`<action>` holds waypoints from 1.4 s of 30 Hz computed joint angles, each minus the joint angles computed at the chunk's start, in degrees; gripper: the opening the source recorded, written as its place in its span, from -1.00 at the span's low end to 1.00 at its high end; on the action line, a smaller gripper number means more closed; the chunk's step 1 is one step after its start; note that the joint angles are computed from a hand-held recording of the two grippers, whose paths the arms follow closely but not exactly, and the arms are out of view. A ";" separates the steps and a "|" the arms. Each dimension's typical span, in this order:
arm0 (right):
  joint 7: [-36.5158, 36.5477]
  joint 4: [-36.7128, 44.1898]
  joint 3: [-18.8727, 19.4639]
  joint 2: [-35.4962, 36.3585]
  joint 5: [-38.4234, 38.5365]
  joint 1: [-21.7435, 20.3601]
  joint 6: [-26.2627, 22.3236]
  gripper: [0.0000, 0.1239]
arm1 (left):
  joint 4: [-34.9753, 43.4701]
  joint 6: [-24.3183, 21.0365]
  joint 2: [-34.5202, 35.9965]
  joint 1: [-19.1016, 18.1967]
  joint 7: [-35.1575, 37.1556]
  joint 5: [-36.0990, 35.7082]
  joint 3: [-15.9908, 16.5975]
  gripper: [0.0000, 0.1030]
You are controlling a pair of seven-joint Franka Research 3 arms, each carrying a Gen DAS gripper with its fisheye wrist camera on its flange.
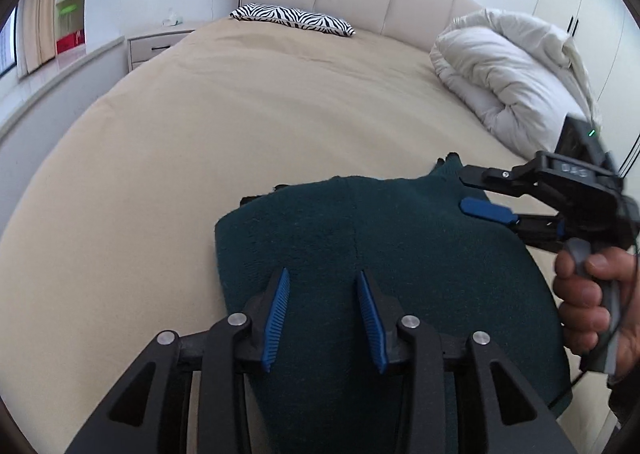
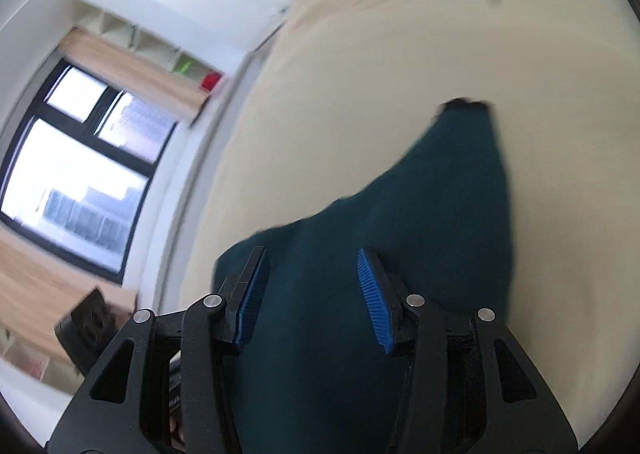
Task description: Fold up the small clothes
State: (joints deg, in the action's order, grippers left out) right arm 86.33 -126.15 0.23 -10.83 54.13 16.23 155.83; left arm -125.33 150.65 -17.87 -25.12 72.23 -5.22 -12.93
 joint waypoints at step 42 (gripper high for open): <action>-17.09 -23.66 -7.32 -25.17 8.66 -1.39 -5.52 0.34 | -10.60 2.97 -12.65 -3.10 0.06 -12.81 6.64 0.33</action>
